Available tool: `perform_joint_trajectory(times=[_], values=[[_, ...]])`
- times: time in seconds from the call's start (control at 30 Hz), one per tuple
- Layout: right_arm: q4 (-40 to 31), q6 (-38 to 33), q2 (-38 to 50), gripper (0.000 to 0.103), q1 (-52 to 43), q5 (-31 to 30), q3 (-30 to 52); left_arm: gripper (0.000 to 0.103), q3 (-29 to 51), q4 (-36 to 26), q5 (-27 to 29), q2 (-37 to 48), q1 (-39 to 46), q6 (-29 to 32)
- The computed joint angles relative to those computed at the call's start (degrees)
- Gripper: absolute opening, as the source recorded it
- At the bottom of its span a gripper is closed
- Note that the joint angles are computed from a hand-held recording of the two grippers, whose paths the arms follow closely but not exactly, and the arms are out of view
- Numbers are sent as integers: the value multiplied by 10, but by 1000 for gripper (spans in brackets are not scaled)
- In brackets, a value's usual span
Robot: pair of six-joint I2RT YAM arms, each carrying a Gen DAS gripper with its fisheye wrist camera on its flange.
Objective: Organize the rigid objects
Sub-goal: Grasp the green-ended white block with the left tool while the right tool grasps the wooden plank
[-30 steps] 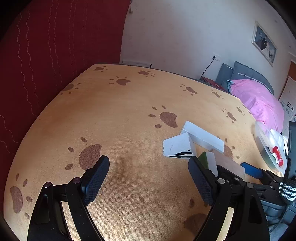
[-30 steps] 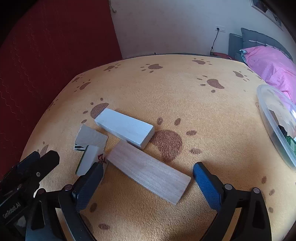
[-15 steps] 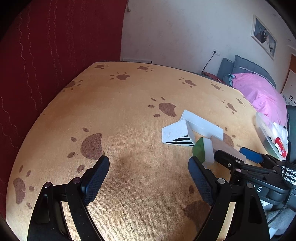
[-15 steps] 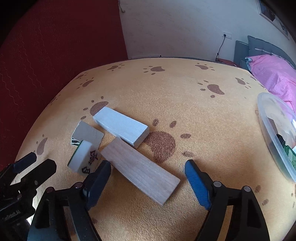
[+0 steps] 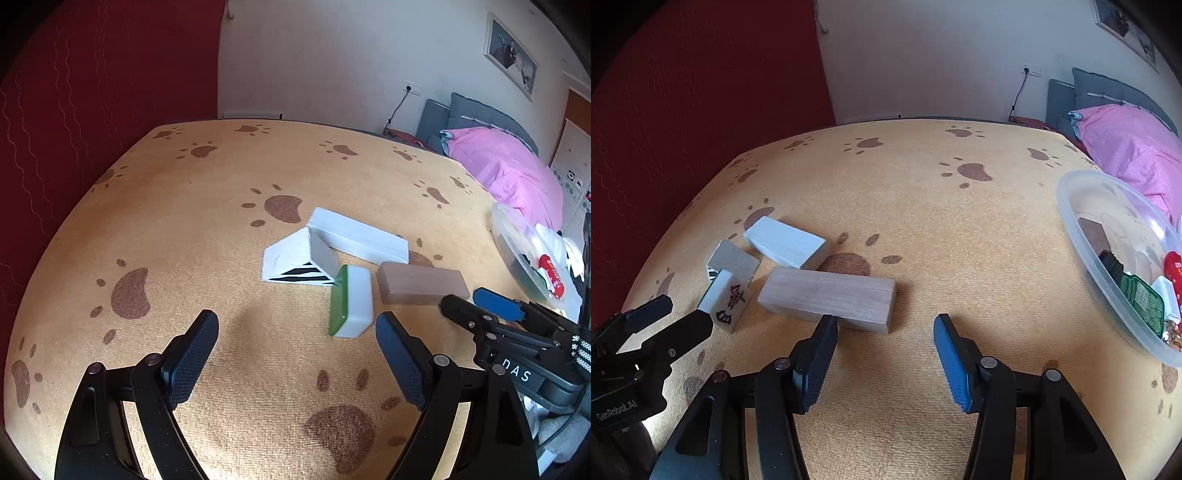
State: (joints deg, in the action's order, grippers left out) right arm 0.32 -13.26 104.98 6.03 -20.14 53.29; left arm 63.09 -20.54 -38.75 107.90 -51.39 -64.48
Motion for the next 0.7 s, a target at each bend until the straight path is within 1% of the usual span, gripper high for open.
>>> perform_joint_trajectory(times=[0.03, 0.1, 0.13, 0.17, 0.2, 0.23, 0.27, 0.33, 0.37, 0.43, 0.47, 0.57, 0.7], values=[[0, 3, 3, 58, -4, 1, 4, 88, 6, 6, 2, 6, 1, 8], [-3, 7, 9, 59, -11, -3, 12, 83, 14, 19, 5, 16, 5, 24], [-6, 7, 10, 59, -14, -8, 14, 74, 19, 23, 7, 22, 6, 30], [-6, 6, 9, 60, -15, -12, 13, 61, 21, 32, 15, 26, 11, 38], [-7, 3, 8, 62, -17, -19, 11, 56, 22, 42, 25, 30, 16, 43], [-8, 1, 5, 68, -19, -28, 8, 48, 19, 58, 35, 31, 22, 50], [-9, 1, 3, 72, -19, -35, 6, 43, 18, 68, 43, 33, 26, 55], [-9, 4, -5, 86, -20, -48, -2, 39, 16, 82, 49, 35, 29, 63], [-8, 5, -9, 89, -18, -53, -6, 31, 11, 92, 50, 33, 28, 68], [-12, 1, -13, 91, -9, -53, -8, 22, -4, 117, 55, 27, 27, 73], [-14, -1, -14, 93, -2, -50, -8, 20, -10, 122, 49, 23, 25, 68], [-23, -1, -13, 97, 15, -40, -5, 20, -37, 145, 33, 7, 20, 49], [-25, 13, -9, 99, 39, -18, 4, 20, -54, 146, 1, -8, 8, 28]])
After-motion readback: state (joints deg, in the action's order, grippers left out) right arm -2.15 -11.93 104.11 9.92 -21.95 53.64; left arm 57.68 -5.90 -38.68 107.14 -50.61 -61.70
